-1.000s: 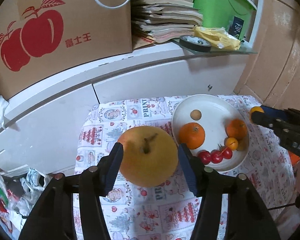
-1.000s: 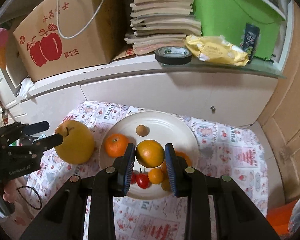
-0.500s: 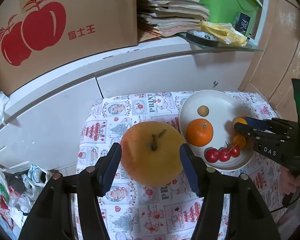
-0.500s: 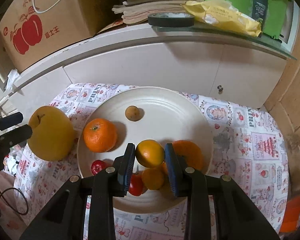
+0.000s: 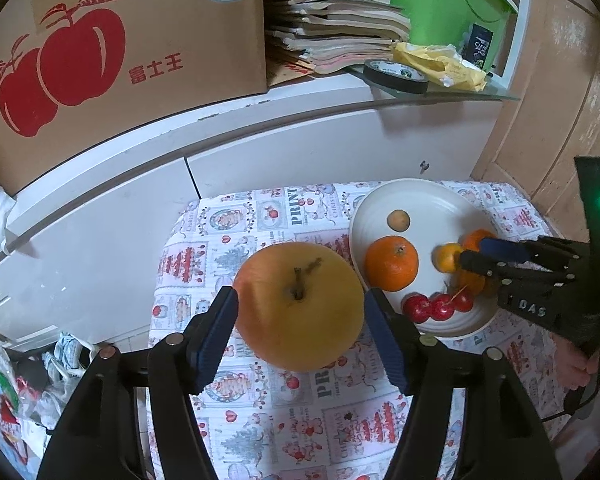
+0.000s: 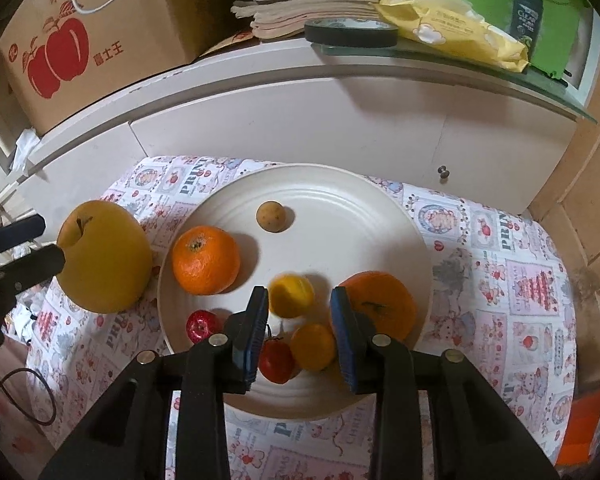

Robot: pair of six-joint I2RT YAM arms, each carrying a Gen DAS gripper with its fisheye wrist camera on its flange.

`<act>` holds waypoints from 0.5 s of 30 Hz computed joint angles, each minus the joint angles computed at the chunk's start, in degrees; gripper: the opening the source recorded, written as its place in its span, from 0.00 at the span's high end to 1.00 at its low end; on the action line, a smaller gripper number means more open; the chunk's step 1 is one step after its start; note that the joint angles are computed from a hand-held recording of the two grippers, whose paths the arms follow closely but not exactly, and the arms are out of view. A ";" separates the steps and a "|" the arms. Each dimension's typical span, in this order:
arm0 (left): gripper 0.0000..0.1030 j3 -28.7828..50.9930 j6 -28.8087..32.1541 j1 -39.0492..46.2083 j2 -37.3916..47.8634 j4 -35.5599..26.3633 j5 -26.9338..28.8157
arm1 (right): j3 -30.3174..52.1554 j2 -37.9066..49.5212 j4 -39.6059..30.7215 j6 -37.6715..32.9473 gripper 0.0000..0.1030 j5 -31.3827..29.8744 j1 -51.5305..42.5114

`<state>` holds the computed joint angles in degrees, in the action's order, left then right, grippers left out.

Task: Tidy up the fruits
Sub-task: 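Carry the tangerine over the plate and open the right gripper, then move both grippers to the large yellow apple and close around it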

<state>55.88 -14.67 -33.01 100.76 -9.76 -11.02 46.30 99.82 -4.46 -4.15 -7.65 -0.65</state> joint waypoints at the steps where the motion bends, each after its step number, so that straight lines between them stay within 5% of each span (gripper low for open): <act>1: 0.38 -0.09 0.01 0.15 0.01 -0.01 0.22 | 0.00 -0.21 -0.15 0.19 0.58 0.00 -0.15; 4: 0.33 -0.47 -0.05 0.63 -0.29 0.01 1.56 | -1.19 -2.02 0.84 1.13 0.49 0.43 -0.48; 6: 0.18 -0.66 -0.28 1.12 -0.46 -0.03 2.10 | -1.60 -3.37 0.68 1.18 0.49 0.36 -0.45; 15: 0.10 -0.26 -2.11 3.17 0.44 -0.61 6.69 | -2.02 -10.26 -3.21 4.81 0.37 -2.41 1.06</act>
